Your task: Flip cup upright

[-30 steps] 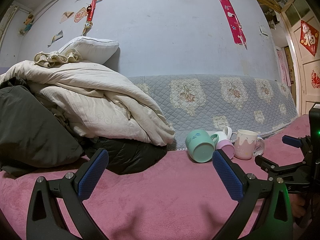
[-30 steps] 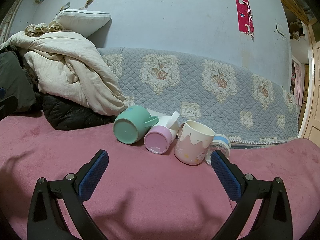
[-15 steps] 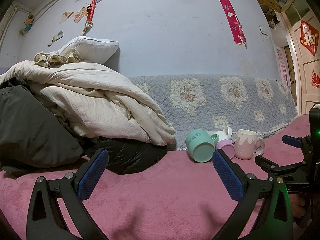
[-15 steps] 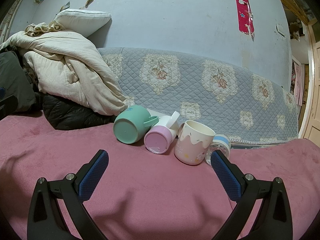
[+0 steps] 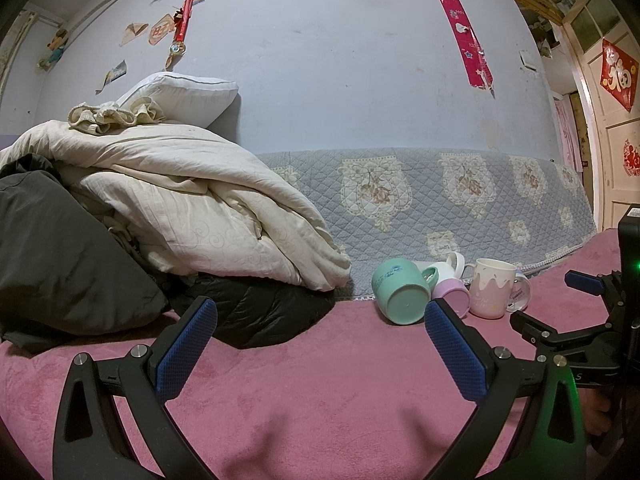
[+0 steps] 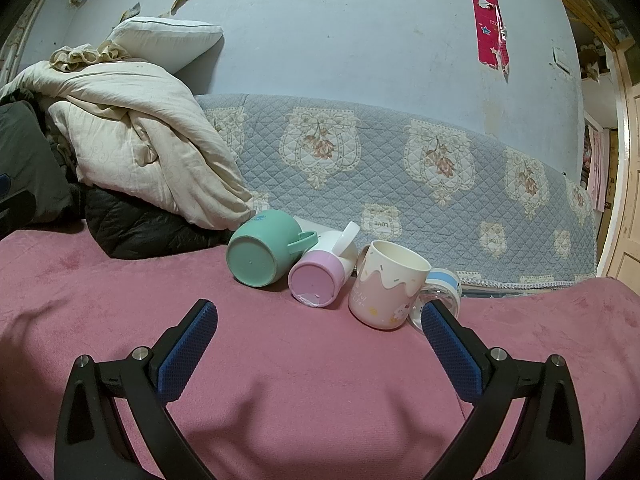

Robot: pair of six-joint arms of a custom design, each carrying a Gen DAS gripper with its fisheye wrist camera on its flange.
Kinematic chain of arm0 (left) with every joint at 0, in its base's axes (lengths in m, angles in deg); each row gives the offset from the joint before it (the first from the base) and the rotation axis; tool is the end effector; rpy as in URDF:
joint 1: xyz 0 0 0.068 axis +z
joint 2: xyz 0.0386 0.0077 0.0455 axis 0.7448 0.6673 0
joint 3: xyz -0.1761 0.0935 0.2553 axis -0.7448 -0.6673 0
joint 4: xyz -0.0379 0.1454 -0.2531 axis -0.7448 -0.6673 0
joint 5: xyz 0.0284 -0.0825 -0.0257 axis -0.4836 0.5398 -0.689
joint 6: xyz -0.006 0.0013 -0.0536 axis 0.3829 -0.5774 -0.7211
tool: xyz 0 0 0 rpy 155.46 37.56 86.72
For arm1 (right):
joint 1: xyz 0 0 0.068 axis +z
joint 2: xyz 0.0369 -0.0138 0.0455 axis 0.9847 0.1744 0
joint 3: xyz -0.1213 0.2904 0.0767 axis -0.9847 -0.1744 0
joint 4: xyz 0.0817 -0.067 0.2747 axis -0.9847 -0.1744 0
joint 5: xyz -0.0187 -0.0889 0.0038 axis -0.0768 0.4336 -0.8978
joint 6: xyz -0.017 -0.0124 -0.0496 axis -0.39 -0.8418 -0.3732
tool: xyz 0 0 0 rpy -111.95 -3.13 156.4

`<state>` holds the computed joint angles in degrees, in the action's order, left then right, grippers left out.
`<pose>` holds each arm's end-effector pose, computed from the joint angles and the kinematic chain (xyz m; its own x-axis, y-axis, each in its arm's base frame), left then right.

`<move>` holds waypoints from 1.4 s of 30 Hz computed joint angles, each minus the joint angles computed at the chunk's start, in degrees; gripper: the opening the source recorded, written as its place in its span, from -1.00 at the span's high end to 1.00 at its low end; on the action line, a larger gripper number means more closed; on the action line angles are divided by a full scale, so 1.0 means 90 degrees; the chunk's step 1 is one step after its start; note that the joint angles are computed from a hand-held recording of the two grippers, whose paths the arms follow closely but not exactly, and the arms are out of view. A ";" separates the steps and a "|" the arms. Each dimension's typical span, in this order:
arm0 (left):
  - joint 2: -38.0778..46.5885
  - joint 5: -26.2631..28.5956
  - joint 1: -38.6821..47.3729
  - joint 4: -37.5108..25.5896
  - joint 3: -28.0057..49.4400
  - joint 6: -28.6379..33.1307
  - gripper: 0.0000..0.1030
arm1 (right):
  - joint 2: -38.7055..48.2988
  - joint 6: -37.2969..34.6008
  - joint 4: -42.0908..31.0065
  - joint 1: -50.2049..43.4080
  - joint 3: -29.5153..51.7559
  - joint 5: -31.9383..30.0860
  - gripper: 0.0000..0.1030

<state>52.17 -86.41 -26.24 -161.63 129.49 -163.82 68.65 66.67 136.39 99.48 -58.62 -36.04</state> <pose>0.1072 -0.2529 0.1715 -0.1251 -0.0180 -0.9920 -0.3669 0.9298 0.0294 0.2390 0.0873 0.1653 -0.1865 -0.2882 -0.9392 -0.4450 0.8771 -0.1808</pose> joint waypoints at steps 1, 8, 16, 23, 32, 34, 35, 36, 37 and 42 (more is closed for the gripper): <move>0.0000 0.0000 0.0000 0.0000 0.0000 0.0000 -1.00 | 0.0007 -0.0001 -0.0001 0.0003 0.0003 0.0003 -1.00; -0.0005 0.0004 -0.0001 0.0010 -0.0002 0.0012 -1.00 | 0.0022 0.0001 0.0011 0.0016 0.0002 0.0017 -1.00; 0.0004 0.0044 -0.0019 -0.0071 -0.0018 -0.0094 -1.00 | 0.0033 0.0003 0.0024 0.0023 0.0002 0.0024 -1.00; 0.0006 0.0043 -0.0020 -0.0078 -0.0018 -0.0101 -1.00 | 0.0045 0.0001 0.0029 0.0025 0.0008 0.0027 -1.00; -0.0002 0.0046 -0.0019 -0.0057 -0.0020 -0.0076 -1.00 | 0.0019 -0.0002 0.0008 -0.0001 0.0002 0.0019 -1.00; -0.0004 0.0045 -0.0017 -0.0053 -0.0021 -0.0069 -1.00 | -0.0042 0.0021 -0.0008 0.0002 -0.0009 0.0039 -1.00; -0.0009 0.0048 -0.0015 -0.0041 -0.0022 -0.0052 -1.00 | 0.0054 0.0028 0.0077 0.0002 0.0020 0.0044 -1.00; -0.0009 0.0048 -0.0015 -0.0041 -0.0022 -0.0052 -1.00 | 0.0017 0.0033 0.0065 -0.0022 0.0017 0.0018 -1.00; -0.0015 0.0057 -0.0015 -0.0024 -0.0024 -0.0030 -1.00 | -0.0117 0.0017 -0.0083 -0.0069 0.0038 -0.0013 -1.00; -0.0122 0.0087 0.0017 0.0251 -0.0280 0.0054 -1.00 | -0.0644 0.0432 -0.1164 -0.0092 0.0424 -0.0287 -1.00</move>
<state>51.07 -85.63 -26.09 -159.37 126.97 -163.33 62.85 70.55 125.91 98.65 -54.80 -38.63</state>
